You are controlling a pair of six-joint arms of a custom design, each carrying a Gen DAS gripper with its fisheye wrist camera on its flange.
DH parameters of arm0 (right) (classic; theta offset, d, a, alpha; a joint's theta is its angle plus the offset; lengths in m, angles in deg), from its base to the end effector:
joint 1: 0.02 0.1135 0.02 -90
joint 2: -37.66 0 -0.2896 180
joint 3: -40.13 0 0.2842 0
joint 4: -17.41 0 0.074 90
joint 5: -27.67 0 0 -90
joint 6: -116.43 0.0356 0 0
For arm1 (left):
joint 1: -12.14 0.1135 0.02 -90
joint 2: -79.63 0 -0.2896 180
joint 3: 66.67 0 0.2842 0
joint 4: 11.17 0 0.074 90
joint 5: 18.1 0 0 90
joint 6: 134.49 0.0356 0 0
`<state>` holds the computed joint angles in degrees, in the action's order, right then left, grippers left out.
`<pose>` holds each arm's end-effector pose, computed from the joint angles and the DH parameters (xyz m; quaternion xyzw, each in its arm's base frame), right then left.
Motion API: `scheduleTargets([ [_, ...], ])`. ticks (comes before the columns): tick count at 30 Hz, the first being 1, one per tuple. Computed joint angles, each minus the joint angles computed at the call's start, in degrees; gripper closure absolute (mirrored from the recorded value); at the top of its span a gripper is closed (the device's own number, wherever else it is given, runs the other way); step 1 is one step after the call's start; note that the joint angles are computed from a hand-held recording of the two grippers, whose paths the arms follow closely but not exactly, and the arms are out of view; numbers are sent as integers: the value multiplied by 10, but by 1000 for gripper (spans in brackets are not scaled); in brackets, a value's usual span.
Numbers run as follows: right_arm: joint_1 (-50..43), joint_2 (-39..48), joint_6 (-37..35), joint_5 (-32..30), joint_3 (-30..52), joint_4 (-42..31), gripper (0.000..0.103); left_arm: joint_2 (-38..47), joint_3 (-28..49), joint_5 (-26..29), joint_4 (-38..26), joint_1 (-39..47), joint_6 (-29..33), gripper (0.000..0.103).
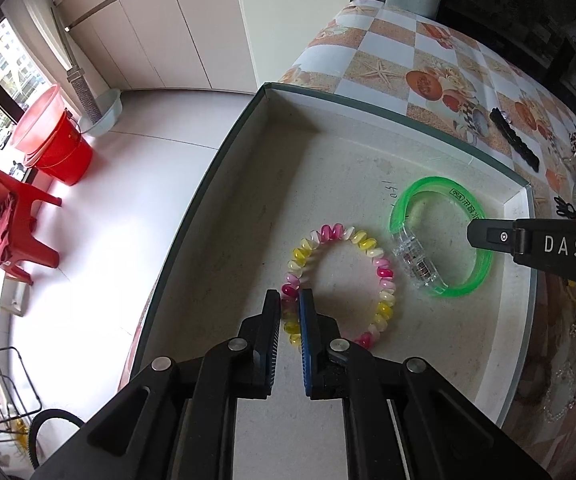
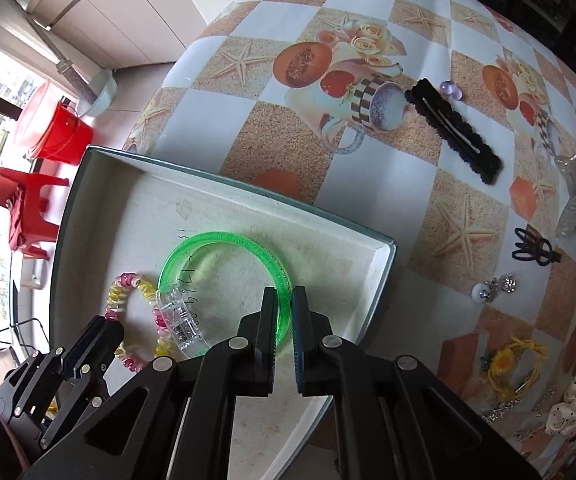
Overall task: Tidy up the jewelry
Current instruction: 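Carry beaded bracelet with left tool into white tray while right tool carries green bangle there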
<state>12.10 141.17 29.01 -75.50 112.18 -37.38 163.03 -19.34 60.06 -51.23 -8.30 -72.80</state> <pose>0.3280 0.0787 0.1383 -0.0863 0.9891 0.1178 0.0176 0.2298 -0.0779 0.1282 -0.0802 0.9842 0.0437 0.1516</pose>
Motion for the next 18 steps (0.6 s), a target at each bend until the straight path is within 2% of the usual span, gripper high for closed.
scheduleTargets([
  [3,-11,9,-5,-18,10,-3,92,-3,2,-10,-5,-7,-8,90],
  [4,-17,3,-7,-25,9,-5,83,-6,1,-13,-8,-9,-9,90],
  [5,-25,-7,-10,-32,7,-6,67,-7,2,-16,-9,-12,-10,90],
  [7,-39,-30,-15,-47,1,-8,53,-9,2,-16,-13,-14,-7,90],
  [9,-56,-55,-22,-64,-4,-20,53,-13,2,-9,-15,-15,-4,90],
  [14,-108,-127,-42,-85,-34,-46,50,-29,0,-30,-28,-26,-13,90],
  [16,-132,-153,-53,-87,-48,-60,50,-29,2,-45,-33,-31,-20,28],
  [17,-140,-169,-54,-89,-58,-65,50,-30,4,-71,-42,-39,-37,2],
  [18,-153,-177,-61,-91,-62,-73,50,-36,2,-92,-44,-48,-45,0],
])
